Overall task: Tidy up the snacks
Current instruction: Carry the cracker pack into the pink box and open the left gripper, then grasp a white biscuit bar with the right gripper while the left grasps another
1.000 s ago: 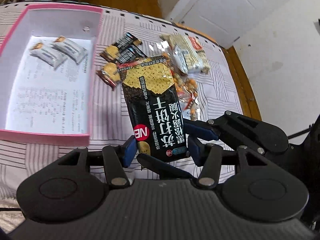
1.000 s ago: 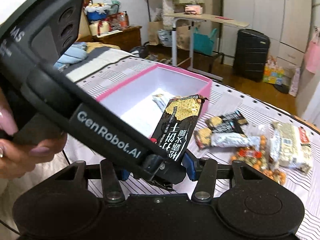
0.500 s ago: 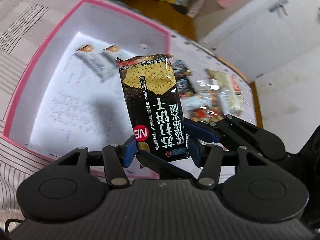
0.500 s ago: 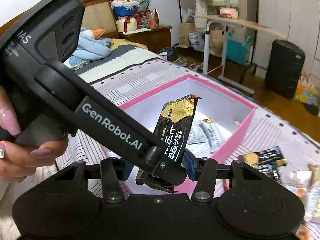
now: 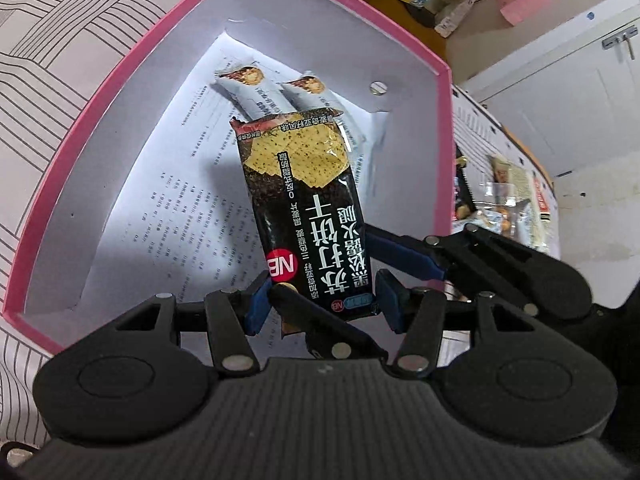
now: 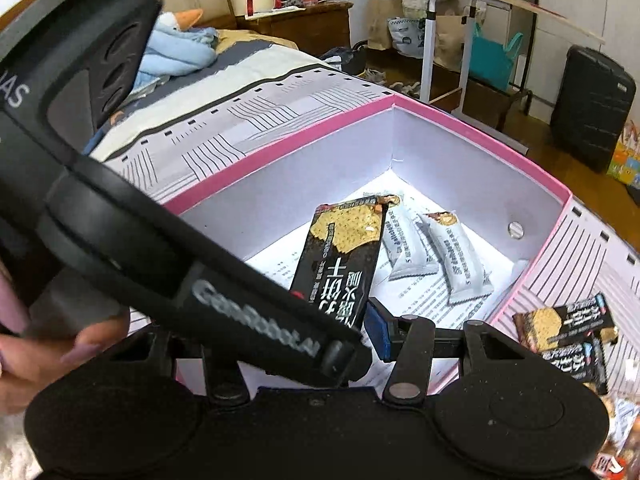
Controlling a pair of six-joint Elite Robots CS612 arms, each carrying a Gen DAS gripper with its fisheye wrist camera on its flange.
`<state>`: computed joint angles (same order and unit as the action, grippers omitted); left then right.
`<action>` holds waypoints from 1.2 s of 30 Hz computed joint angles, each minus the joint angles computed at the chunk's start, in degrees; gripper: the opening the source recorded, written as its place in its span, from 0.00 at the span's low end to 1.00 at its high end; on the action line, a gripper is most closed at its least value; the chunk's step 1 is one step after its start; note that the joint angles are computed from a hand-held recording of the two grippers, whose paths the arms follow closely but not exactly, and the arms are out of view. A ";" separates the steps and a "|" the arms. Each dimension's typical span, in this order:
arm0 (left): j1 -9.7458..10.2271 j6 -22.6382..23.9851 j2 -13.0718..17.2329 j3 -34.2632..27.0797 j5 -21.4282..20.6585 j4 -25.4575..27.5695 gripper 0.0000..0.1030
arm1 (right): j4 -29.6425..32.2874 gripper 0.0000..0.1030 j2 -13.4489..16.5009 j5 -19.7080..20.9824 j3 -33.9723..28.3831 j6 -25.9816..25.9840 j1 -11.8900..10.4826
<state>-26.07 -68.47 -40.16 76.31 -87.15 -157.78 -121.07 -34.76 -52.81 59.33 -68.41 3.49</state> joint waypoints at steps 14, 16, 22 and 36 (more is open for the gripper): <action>-1.55 5.01 -2.23 2.26 7.36 1.42 0.54 | -7.57 0.70 -2.82 1.40 4.80 1.26 -1.25; -1.73 5.49 -2.80 2.96 6.31 -0.72 0.55 | -7.97 0.72 -3.69 2.57 5.72 0.55 -1.97; -2.87 9.24 -4.74 3.65 6.71 -3.59 0.55 | -10.64 0.74 -6.05 4.97 7.51 -3.22 -4.63; -5.22 23.21 -0.14 -8.16 7.17 2.24 0.53 | -11.61 0.77 -1.33 4.54 -2.57 9.85 -9.06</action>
